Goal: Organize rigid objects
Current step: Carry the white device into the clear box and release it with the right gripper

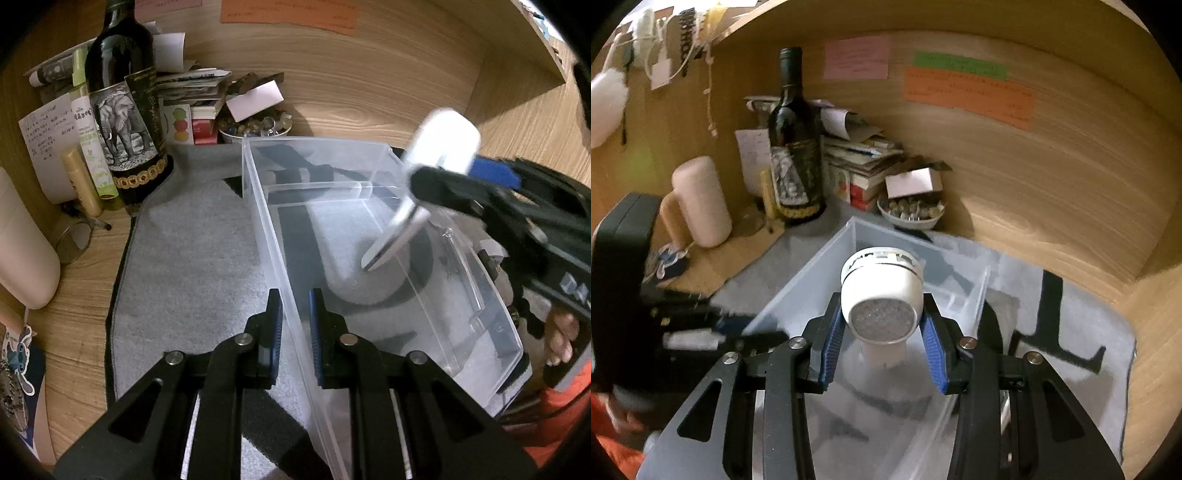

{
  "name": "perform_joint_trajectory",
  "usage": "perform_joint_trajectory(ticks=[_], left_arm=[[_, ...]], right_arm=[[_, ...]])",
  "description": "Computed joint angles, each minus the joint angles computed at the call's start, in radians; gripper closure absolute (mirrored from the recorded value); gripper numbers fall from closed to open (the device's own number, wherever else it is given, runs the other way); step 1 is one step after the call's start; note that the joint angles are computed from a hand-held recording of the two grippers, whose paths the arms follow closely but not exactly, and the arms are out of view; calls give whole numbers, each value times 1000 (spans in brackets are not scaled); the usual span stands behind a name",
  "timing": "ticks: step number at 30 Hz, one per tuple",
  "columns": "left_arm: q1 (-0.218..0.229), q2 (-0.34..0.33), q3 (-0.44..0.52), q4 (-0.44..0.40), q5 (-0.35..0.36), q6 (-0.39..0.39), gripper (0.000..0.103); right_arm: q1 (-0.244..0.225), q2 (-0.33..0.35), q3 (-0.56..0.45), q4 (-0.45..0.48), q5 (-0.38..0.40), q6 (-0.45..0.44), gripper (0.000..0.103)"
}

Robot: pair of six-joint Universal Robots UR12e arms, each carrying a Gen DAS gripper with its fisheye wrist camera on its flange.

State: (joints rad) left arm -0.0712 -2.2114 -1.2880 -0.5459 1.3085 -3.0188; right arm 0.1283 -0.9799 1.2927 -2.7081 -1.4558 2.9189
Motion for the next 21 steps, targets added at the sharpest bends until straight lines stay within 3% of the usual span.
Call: perform_joint_trajectory(ticks=[3, 9, 21], left_arm=[[1, 1, -2, 5, -5, -2, 88], [2, 2, -4, 7, -6, 3, 88], [3, 0, -1, 2, -9, 3, 88]], right_arm=[[1, -20, 30, 10, -27, -27, 66], [6, -9, 22, 139, -55, -62, 66], [7, 36, -67, 292, 1, -67, 65]])
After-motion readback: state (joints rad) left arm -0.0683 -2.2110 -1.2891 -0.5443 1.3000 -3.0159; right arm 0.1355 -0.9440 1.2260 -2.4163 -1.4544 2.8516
